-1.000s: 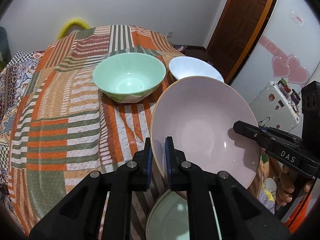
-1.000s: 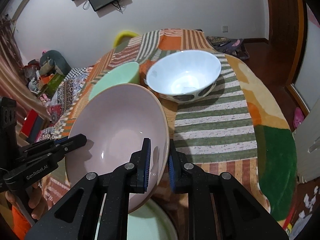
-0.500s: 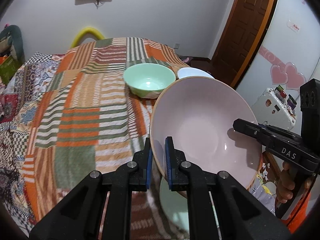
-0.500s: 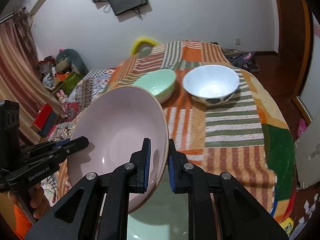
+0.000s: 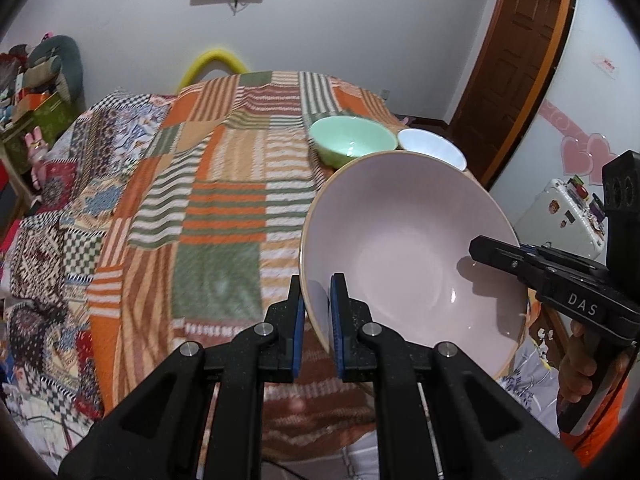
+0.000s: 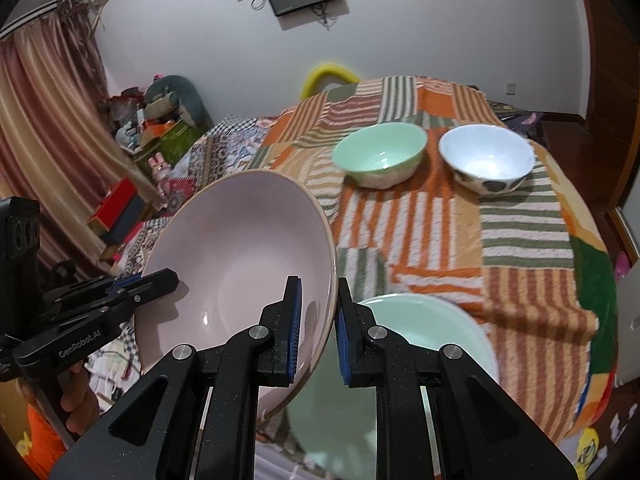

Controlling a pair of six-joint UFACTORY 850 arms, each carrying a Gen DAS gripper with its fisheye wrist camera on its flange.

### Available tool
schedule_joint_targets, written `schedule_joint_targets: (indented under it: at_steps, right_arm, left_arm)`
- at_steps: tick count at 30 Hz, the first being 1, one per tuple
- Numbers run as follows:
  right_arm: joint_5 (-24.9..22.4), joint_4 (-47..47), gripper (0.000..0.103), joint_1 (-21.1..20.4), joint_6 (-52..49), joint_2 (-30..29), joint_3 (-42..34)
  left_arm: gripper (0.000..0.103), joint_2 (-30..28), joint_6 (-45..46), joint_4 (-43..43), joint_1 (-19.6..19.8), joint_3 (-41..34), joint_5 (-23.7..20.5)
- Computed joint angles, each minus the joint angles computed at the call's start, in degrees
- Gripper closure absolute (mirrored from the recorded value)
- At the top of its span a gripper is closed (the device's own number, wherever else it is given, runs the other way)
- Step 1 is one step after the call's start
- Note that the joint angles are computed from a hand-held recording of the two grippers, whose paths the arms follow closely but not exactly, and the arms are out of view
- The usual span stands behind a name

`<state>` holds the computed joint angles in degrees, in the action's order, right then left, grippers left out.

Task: Organize plates and bowls
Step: 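Lift the pink bowl and carry it over the plate stack with both grippers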

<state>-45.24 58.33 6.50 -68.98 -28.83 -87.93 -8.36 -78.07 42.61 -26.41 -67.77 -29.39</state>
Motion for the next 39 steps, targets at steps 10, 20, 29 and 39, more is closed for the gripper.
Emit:
schedule_joint_targets:
  at_steps: [10, 20, 29, 39]
  right_arm:
    - [0.2, -2.3, 0.089, 2.6, 0.1, 0.5, 3.1]
    - [0.0, -6.1, 0.089, 4.6, 3.3, -1.6, 2.6]
    - [-0.5, -10.7, 0.089, 6.0, 7.3, -4.2, 0.7]
    - [-0.8, -13.5, 0.089, 6.5, 9.9, -6.1, -0.7]
  left_arm:
    - [0.092, 2.3, 0.4, -3.8, 1.2, 5.1, 0.1]
    - [0.092, 1.7, 4.1, -9.7, 3.6, 7.8, 1.9]
    - [0.092, -0.3, 9.1, -15.9, 5.5, 8.4, 2.8]
    - [0.092, -2.2, 12.1, -19.4, 7.0, 8.7, 4.7]
